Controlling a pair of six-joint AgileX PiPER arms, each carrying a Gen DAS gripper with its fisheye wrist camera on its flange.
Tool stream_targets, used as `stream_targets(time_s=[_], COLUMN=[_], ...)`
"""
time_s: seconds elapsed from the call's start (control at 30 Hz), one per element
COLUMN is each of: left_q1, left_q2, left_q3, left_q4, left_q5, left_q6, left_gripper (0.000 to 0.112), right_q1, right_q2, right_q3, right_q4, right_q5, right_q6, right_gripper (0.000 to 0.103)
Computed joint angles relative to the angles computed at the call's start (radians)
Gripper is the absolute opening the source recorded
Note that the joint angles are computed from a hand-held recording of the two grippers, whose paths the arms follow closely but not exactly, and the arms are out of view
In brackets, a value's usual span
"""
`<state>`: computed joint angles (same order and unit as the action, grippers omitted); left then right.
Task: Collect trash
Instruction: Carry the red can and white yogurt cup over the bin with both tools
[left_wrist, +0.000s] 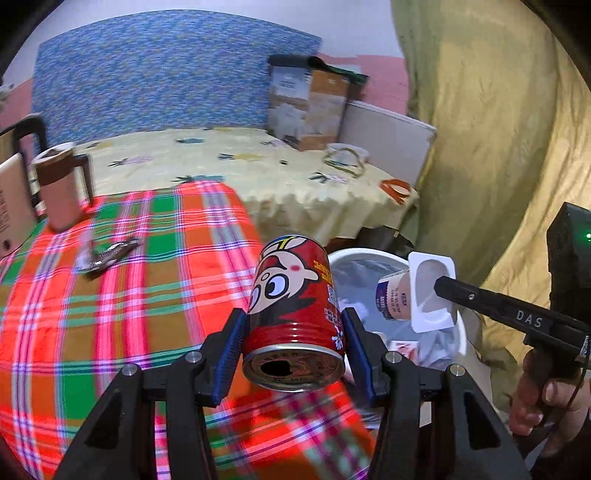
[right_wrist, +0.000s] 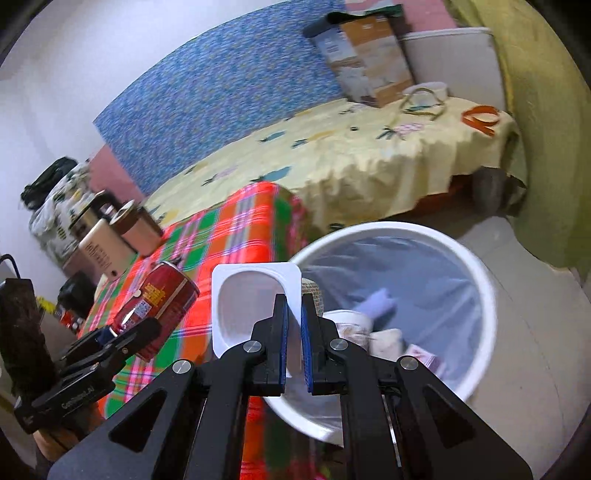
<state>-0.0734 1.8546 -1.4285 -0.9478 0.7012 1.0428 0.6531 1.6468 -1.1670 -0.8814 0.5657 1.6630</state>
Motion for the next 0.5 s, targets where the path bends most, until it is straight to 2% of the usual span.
stream_targets(time_s=[0.2,0.5], left_q1=[-0.079,-0.178], left_q2=[0.042,0.118], left_q3=[-0.054,-0.123], left_q4=[0.060,0.147], left_q5=[0.010,0.002], left_q6=[-0.061,-0.140], left_gripper=[0.054,0.054], right_q1=[-0.033,-0.088], right_q2=[-0.033,-0.027], right_q3=[0.072,0.120], right_q4=[-0.016,0.040], right_q5=[-0.002,-0.029], right_q6=[0.051,0.008], right_gripper=[0.009,0.009])
